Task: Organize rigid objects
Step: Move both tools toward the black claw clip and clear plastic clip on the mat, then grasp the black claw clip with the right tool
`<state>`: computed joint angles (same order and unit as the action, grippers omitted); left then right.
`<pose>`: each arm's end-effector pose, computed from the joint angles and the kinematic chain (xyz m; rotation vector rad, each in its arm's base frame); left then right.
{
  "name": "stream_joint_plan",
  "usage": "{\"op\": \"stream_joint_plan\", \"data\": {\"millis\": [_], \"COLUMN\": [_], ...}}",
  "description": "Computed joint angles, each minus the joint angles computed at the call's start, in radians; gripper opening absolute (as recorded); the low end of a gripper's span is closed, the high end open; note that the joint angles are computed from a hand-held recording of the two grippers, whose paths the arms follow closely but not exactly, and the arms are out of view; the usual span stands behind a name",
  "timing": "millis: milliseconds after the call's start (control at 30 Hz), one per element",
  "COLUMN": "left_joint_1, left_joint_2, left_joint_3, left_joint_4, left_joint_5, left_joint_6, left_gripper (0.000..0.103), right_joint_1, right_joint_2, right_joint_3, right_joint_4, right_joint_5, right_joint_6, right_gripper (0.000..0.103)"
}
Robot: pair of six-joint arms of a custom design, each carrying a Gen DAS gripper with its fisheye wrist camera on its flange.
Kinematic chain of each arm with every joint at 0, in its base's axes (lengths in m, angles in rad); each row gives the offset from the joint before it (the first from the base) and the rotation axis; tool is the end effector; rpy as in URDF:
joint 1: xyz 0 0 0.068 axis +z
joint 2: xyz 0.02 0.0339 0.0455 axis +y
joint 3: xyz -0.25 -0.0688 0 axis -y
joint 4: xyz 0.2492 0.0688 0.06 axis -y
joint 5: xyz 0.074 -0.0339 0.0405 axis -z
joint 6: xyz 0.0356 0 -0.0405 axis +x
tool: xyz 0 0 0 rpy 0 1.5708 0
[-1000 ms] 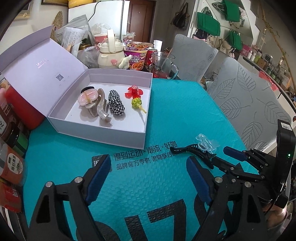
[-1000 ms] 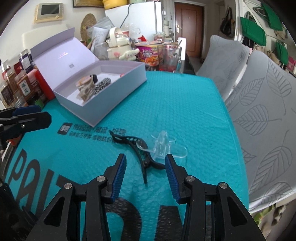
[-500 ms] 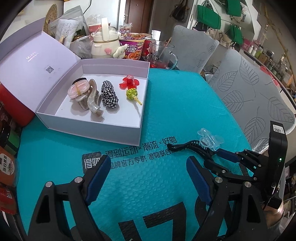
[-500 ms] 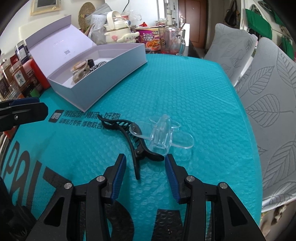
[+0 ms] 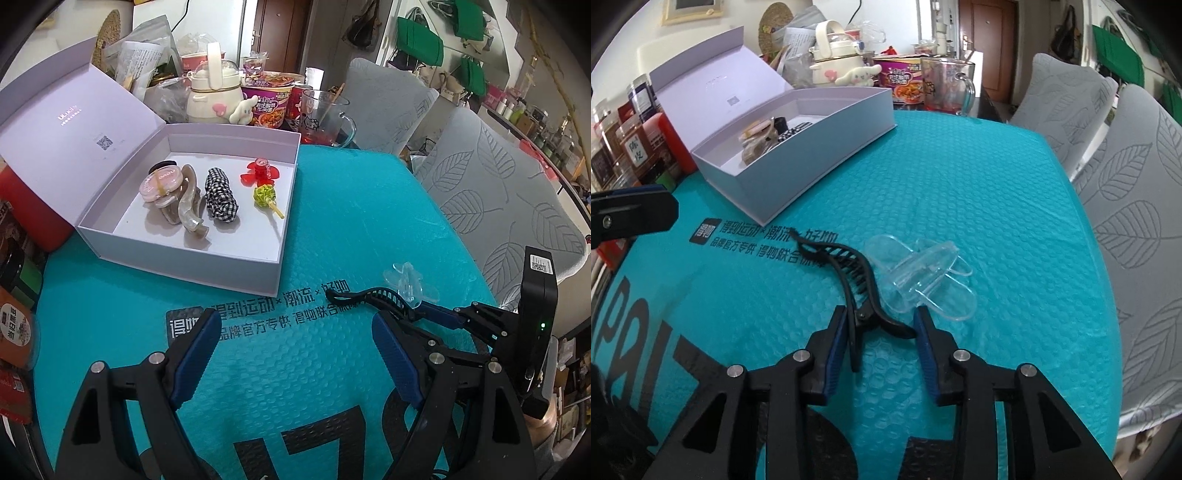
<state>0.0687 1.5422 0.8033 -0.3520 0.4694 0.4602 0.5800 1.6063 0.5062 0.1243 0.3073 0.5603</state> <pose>0.2867 0.0036 0.1461 0.6373 2.4532 -0.4222 0.2199 0.1312 0.0791 0.0933 2.4809 0.0871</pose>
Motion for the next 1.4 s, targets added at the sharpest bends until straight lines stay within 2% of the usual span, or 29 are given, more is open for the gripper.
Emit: {"op": "stream_joint_plan", "data": {"millis": [100,267,533,633,667,733,900,967,1000,1033,1233,1400], "left_joint_1": [-0.006,-0.045,-0.147,-0.195,-0.208,-0.231,-0.252,-0.259,-0.263,-0.265,-0.301,-0.367], "left_joint_2": [-0.005,-0.018,-0.066,-0.067,-0.065,-0.055,-0.018,-0.004,0.004,0.010,0.076,0.145], "left_joint_3": [-0.005,-0.023,-0.092,-0.108,-0.111,-0.111,-0.088,-0.079,-0.072,-0.067,-0.026,0.012], "left_joint_4": [-0.001,0.004,0.042,0.056,0.061,0.066,0.072,0.080,0.082,0.085,0.086,0.101], "left_joint_5": [-0.004,-0.029,-0.030,-0.039,-0.042,-0.050,-0.061,-0.069,-0.073,-0.073,-0.036,-0.049], "left_joint_6": [0.000,-0.002,-0.033,-0.042,-0.046,-0.057,-0.089,-0.103,-0.107,-0.109,-0.129,-0.151], "left_gripper": [0.084,0.084,0.084,0.084,0.084,0.084,0.084,0.084,0.084,0.084,0.084,0.084], "right_joint_1": [0.005,0.059,0.172,0.198,0.197,0.186,0.122,0.102,0.094,0.090,-0.011,-0.063], "right_joint_2": [-0.027,-0.139,-0.441,-0.494,-0.497,-0.495,-0.426,-0.377,-0.360,-0.351,-0.471,-0.551], "right_joint_3": [-0.033,-0.111,-0.250,-0.271,-0.275,-0.279,-0.266,-0.252,-0.245,-0.239,-0.295,-0.328], "right_joint_4": [0.016,-0.044,-0.334,-0.403,-0.406,-0.393,-0.291,-0.260,-0.248,-0.253,-0.275,-0.307], "right_joint_5": [-0.016,0.026,0.139,0.150,0.148,0.147,0.126,0.130,0.134,0.141,0.130,0.120], "right_joint_6": [0.005,0.066,0.313,0.368,0.365,0.346,0.234,0.194,0.173,0.168,0.170,0.179], "right_gripper": [0.035,0.035,0.035,0.035,0.035,0.043,0.044,0.040,0.023,0.020,0.020,0.020]}}
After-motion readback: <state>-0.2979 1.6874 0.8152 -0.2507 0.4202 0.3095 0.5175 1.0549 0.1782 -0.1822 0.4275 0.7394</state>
